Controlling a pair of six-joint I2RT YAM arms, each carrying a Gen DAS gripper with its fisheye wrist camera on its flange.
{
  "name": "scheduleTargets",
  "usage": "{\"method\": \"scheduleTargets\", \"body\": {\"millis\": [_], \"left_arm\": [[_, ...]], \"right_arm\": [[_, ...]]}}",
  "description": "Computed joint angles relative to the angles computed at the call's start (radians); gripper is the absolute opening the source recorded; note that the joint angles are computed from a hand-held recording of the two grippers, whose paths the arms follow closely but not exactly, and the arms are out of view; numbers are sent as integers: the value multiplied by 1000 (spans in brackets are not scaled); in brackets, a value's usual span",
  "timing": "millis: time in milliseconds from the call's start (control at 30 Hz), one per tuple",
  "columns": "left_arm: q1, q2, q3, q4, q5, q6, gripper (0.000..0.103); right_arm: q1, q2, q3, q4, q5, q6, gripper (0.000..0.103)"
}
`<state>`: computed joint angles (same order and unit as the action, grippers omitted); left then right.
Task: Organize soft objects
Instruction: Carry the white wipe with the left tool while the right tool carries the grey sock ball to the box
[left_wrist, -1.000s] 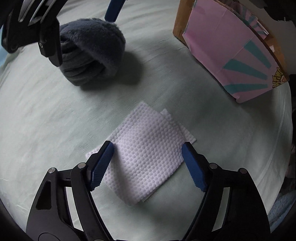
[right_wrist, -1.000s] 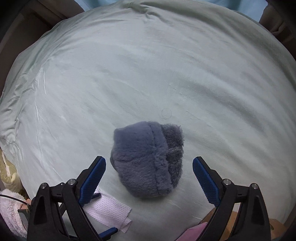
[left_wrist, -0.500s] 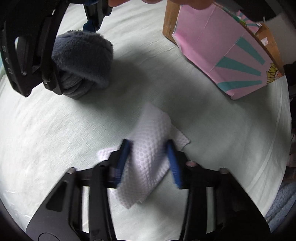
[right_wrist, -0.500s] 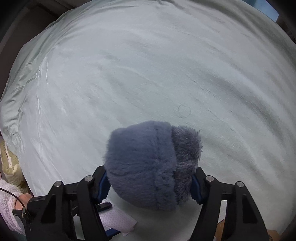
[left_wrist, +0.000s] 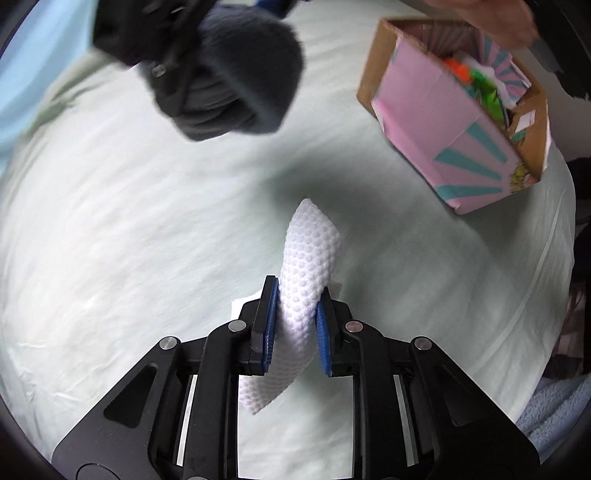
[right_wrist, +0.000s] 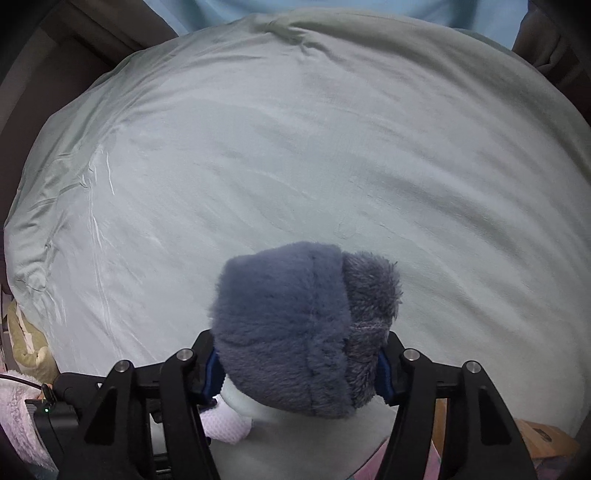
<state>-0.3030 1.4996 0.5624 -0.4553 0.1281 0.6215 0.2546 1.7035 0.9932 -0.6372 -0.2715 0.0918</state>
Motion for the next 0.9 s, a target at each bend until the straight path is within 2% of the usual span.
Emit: {"method": "scheduleTargets", "body": {"millis": [200,233,433,567,667,833,900], "left_arm": [[0,-243,42,-203,-23,-16,16],[22,-252,105,-264,-18,3,16],[87,-435,263,-520,23,74,16],[25,-467,369,-622,37,27,16],[-59,-486,438,-673,36,-50,16],[-268,-485,533,-707,-57,-218,17],[-352,-465,572,-721,-93,-298,16]], "right_arm": [[22,-210,42,-158,39,77,59],[27,-248,51,-187,45,95,59],[25,-486,138,-415,103,160,59],[-19,-610,211,-560,107,201,59],[-80,-684,266,-661,92,211,59],[-335,-768,338,-828,-7,76,59],[-527,-779,367,-913,-82,-76,59]]}}
